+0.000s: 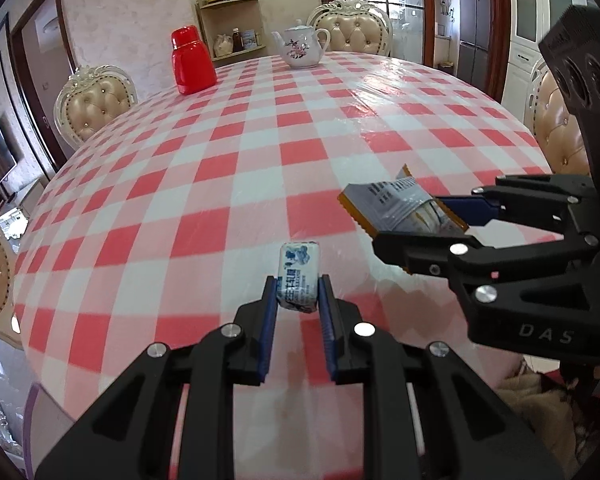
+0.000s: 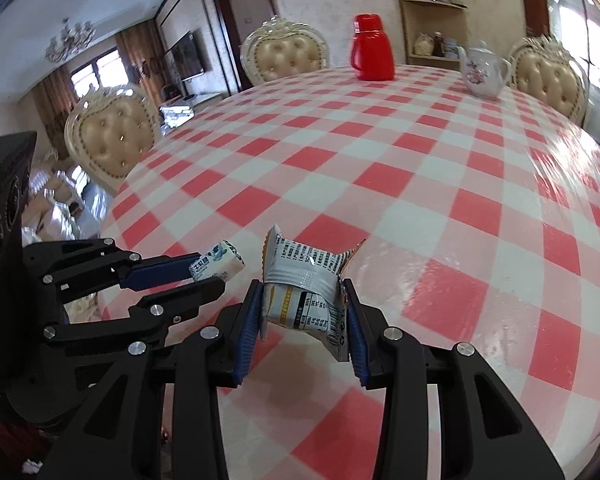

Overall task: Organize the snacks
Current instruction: 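Carry the candy roll and silver packet over the clear bin with both tools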

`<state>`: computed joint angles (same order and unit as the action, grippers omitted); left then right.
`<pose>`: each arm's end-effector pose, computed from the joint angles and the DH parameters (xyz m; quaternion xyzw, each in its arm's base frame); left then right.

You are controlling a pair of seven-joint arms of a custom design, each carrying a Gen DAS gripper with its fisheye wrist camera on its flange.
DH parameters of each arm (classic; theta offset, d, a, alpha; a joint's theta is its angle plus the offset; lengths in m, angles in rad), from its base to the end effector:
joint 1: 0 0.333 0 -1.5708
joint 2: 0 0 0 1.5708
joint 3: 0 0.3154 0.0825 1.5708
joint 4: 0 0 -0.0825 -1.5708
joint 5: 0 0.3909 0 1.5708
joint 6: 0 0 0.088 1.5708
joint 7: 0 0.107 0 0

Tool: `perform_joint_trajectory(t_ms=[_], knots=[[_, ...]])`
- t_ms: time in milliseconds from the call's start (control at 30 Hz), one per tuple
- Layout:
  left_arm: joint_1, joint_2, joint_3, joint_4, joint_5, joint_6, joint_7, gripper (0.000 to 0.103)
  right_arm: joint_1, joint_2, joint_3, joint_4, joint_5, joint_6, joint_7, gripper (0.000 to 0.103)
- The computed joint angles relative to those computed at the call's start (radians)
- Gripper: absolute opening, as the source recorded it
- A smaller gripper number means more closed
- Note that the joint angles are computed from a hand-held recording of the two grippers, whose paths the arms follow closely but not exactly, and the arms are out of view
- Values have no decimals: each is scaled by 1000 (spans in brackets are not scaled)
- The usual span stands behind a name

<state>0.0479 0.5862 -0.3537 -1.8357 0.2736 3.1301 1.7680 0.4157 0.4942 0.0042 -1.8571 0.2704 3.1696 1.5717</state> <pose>0.6692 -0.2006 0.3097 -0.4148 0.8315 -0.2932 0.2249 0.6437 0.2604 0.3438 -0.6939 0.6005 -0.1716 0.3584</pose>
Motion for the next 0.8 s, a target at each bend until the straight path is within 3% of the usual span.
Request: perform_joint_trajectory(t_ms=[233, 400, 500, 733, 800], knots=[[38, -77, 26, -119, 9, 35, -18, 20, 82, 1, -49, 9, -50, -17, -2, 39], [56, -119, 63, -184, 26, 59, -43, 20, 95, 13, -37, 36, -76, -42, -15, 39], [38, -144, 117, -216, 44, 70, -65, 20, 99, 26, -25, 62, -92, -64, -27, 39], [119, -180, 96, -264, 63, 50, -46, 20, 108, 68, 19, 143, -124, -127, -73, 39], [98, -195, 134, -278, 74, 36, -43, 20, 120, 84, 24, 174, -138, -149, -86, 39]])
